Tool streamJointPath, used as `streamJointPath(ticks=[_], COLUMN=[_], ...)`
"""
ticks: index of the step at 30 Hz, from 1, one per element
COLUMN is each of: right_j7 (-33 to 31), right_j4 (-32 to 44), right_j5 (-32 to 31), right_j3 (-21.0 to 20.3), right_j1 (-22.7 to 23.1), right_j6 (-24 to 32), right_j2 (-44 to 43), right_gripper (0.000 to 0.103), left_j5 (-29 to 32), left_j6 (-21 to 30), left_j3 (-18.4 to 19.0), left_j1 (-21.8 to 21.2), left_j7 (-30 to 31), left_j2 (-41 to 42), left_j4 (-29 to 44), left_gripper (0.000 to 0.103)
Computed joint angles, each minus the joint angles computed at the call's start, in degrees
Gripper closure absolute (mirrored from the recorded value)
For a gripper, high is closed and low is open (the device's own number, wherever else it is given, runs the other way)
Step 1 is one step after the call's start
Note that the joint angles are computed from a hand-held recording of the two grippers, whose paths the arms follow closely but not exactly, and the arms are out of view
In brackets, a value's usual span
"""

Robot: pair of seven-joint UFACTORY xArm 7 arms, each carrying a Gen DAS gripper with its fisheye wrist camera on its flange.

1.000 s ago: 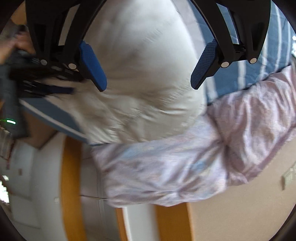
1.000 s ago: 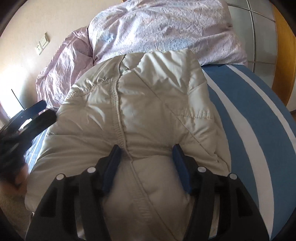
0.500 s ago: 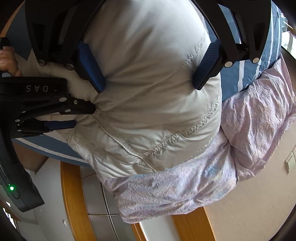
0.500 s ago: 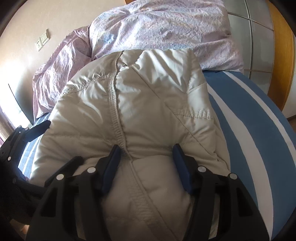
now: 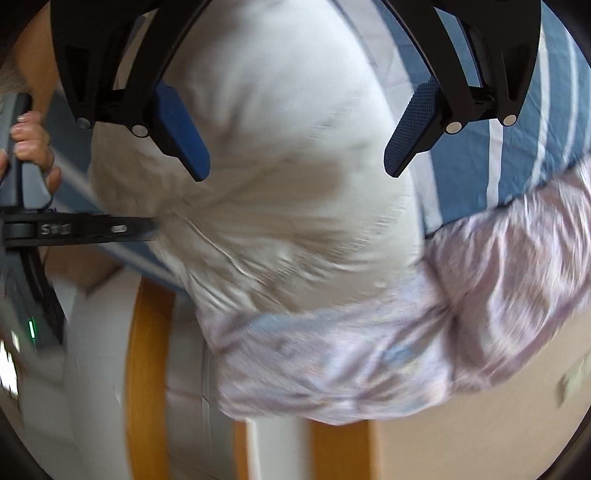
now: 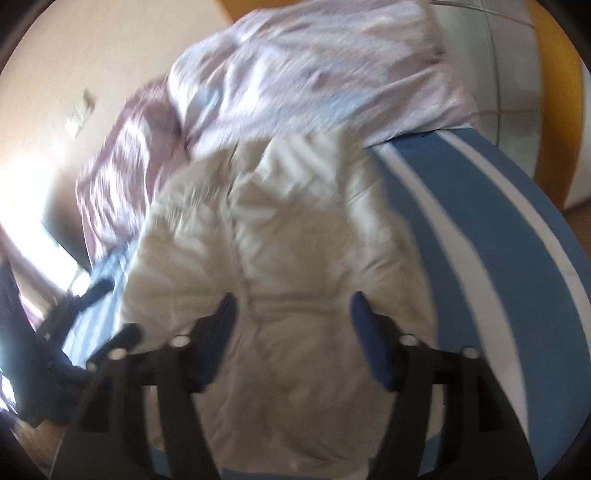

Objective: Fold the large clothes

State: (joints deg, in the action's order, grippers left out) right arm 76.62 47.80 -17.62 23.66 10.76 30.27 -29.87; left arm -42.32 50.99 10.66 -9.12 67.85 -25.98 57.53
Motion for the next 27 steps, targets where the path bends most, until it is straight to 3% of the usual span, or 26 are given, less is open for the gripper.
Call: streamJointPath(ticks=[1, 2, 5, 9, 12, 16, 18, 23, 27], right_j7=[-0.2, -1.8, -7.7, -18.1, -24.5, -39.3, -44.7, -54.4, -58.4], right_j4=[-1.3, -3.1, -5.7, -6.5, -6.3, -6.5, -6.2, -6.1, -4.8], right_j5=[1.3, 4.6, 13.3, 24.5, 32.8, 47.5, 52.5, 62.4, 65.3], right_j3=[-1.6, -5.0, -11.8, -18.9, -22.3, -29.0, -30.6, -32.1, -30.9], right_j1=[0.6, 2.6, 6.9, 12.6, 15.7, 23.6, 25.4, 27.2, 25.6], right_j6=[-1.1, -2.5, -3.9, -6.1, -6.2, -9.5, -9.9, -10.2, -8.6], right_j2=[-0.9, -1.7, -1.6, 1.5, 3.9, 6.1, 6.9, 7.6, 8.7], right_gripper=[0.007, 0.005, 0.005, 0.002, 0.002, 0.002, 0.002, 0.002, 0.002], left_j5=[-0.2, -0.2, 0.5, -0.8, -0.2, -0.1, -0.3, -0.8, -1.5], left_j6=[3.0, 6.4, 15.0, 21.4, 20.1, 20.3, 21.0, 20.5, 20.5], left_j3=[1.3, 2.2, 2.3, 1.0, -1.6, -4.2, -4.8, -5.7, -5.9], left_j1=[0.2, 0.9, 3.8, 6.7, 8.3, 10.1, 10.5, 11.1, 11.3], left_j7=[-1.7, -4.3, -11.1, -13.3, -12.5, -11.7, -11.8, -11.4, -11.0], left_j2=[2.3, 5.7, 14.5, 19.6, 19.0, 18.7, 19.2, 19.3, 19.8], left_j4=[3.0, 6.9, 16.2, 21.3, 19.8, 18.9, 19.2, 18.7, 18.8], left_gripper=[0.005, 0.005, 0.004, 0.002, 0.001, 0.001, 0.001, 0.001, 0.001])
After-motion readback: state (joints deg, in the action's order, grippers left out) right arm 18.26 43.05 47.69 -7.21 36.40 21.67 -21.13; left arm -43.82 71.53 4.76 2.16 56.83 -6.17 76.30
